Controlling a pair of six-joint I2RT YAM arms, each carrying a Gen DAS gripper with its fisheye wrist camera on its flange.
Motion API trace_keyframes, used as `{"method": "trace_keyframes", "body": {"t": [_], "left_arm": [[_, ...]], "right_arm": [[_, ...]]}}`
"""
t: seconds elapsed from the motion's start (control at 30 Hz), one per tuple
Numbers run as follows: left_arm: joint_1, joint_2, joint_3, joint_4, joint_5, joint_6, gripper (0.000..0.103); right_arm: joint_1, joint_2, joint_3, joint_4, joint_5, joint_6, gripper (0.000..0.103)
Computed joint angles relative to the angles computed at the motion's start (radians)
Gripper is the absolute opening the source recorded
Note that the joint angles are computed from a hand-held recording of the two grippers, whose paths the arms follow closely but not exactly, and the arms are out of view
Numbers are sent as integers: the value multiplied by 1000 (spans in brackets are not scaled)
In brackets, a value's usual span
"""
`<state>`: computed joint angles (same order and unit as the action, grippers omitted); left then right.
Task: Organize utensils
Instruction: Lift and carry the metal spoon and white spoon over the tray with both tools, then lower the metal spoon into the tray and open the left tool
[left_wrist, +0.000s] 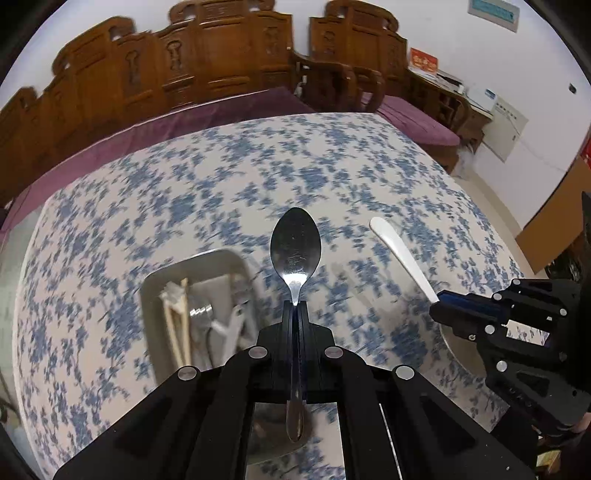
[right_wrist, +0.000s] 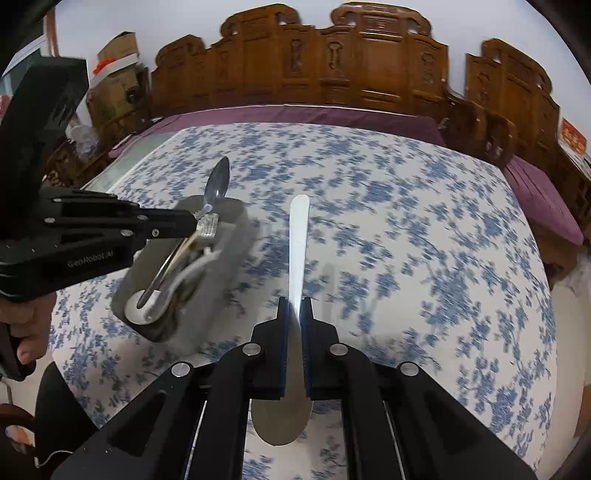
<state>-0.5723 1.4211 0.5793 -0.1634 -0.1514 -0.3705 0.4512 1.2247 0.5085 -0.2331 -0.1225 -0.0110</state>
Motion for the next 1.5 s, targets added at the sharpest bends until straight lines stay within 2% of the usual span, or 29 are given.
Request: {"method": "trace_keyframes", "body": {"t": [0.2,0.43,0.93,1.23,1.5], "left_arm": [[107,-55,-101,39,35,42,1],[219,-26,-176,123,81,82,2],[335,84,-229,263,156,114,2],[363,19,-266,255,171,126,2],[387,-153,-301,157,157,152,2]], "right_arm": [[132,64,46,28,46,78,8],[230,144,110,44,72,134,8],[305,277,193,73,87,172,8],[313,342,211,109,76,187,8],[328,397,242,143,48,218,8]]}}
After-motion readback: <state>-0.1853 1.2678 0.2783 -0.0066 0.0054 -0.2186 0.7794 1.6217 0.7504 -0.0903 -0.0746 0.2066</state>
